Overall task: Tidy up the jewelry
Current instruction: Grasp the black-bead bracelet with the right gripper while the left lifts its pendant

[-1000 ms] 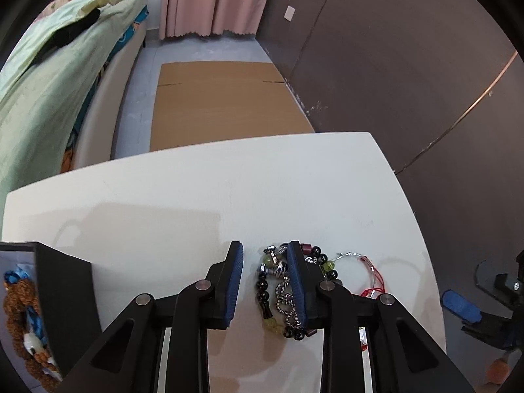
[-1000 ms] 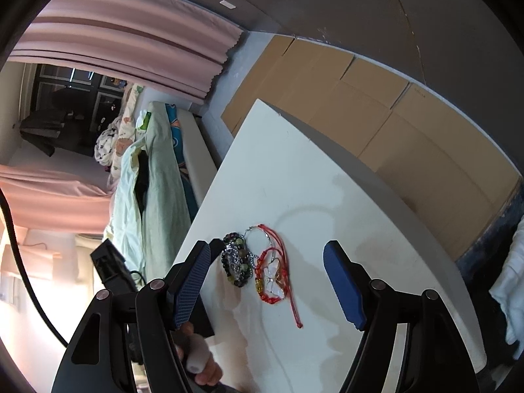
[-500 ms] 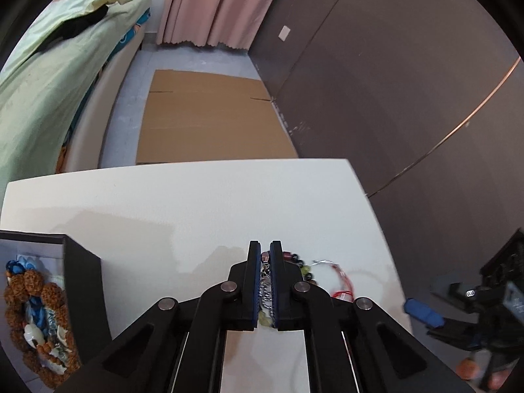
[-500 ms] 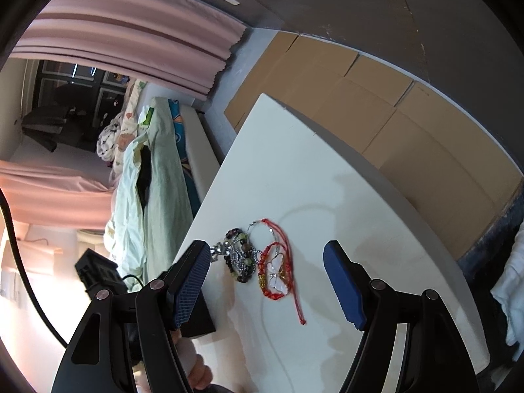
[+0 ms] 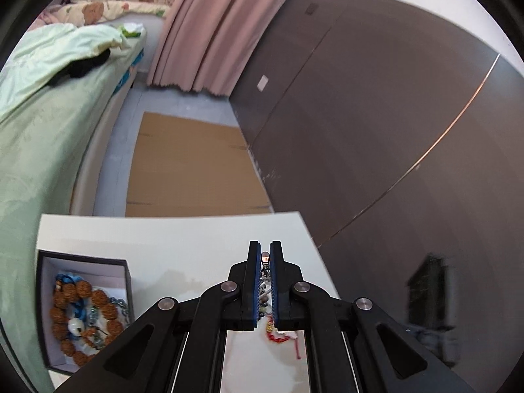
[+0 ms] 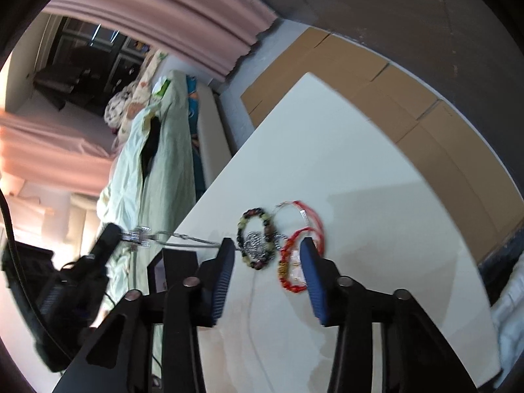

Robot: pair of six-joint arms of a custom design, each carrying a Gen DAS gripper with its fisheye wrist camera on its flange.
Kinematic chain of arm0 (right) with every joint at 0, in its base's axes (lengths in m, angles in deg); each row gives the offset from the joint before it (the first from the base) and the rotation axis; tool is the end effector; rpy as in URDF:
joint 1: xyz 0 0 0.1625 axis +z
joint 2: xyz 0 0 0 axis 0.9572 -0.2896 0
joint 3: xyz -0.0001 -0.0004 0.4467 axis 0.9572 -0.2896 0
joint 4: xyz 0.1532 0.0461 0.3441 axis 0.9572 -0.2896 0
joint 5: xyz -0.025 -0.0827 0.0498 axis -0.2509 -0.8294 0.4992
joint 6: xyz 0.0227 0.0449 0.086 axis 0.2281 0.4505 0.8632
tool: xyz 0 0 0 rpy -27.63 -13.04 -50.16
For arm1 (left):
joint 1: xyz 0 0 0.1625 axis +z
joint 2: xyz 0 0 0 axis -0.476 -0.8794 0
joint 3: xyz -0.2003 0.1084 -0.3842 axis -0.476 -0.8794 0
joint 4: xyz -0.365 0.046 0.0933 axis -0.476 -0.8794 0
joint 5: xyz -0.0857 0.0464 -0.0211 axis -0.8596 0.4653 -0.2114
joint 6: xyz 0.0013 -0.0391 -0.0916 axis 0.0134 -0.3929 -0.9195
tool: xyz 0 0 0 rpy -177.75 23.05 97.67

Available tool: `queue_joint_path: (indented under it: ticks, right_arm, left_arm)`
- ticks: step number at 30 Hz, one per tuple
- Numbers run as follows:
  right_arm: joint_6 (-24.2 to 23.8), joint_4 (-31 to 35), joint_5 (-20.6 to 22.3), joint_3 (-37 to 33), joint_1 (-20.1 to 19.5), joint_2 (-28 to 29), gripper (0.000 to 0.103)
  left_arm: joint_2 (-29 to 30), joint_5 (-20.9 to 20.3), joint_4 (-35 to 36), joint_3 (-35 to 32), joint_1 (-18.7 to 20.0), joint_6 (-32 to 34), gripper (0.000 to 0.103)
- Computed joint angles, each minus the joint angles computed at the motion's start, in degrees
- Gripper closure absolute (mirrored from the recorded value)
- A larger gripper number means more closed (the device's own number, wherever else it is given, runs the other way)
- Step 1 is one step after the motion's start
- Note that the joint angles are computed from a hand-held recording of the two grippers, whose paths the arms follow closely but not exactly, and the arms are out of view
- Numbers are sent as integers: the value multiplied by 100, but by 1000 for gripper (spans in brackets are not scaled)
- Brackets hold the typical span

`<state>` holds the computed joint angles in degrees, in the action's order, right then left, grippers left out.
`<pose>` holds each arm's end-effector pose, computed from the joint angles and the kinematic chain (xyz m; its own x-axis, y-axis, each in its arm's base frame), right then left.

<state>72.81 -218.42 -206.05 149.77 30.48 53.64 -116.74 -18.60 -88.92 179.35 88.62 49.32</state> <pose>0.1823 -0.4037 0.0861 -0.8294 0.5404 -0.1418 0.4281 0.4517 -0.7828 -0.1819 -0.5899 0.2049 -0.7561 0.6508 -0.0692 0.6464 0.7260 -0.2348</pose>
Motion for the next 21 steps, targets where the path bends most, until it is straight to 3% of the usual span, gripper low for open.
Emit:
queue_joint_path:
  ticks: [10, 18, 21]
  right_arm:
    - [-503, 1339, -551, -818, 72, 50, 79]
    - [-483, 2375, -1022, -1383, 7, 162, 81]
    - [-439, 2600, -1151, -1416, 11, 143, 91]
  left_arm:
    - [-499, -483, -56, -138, 78, -88, 98]
    - [-554, -696, -19, -407, 190, -161, 98]
    - [-529, -727, -20, -487, 228, -206, 98]
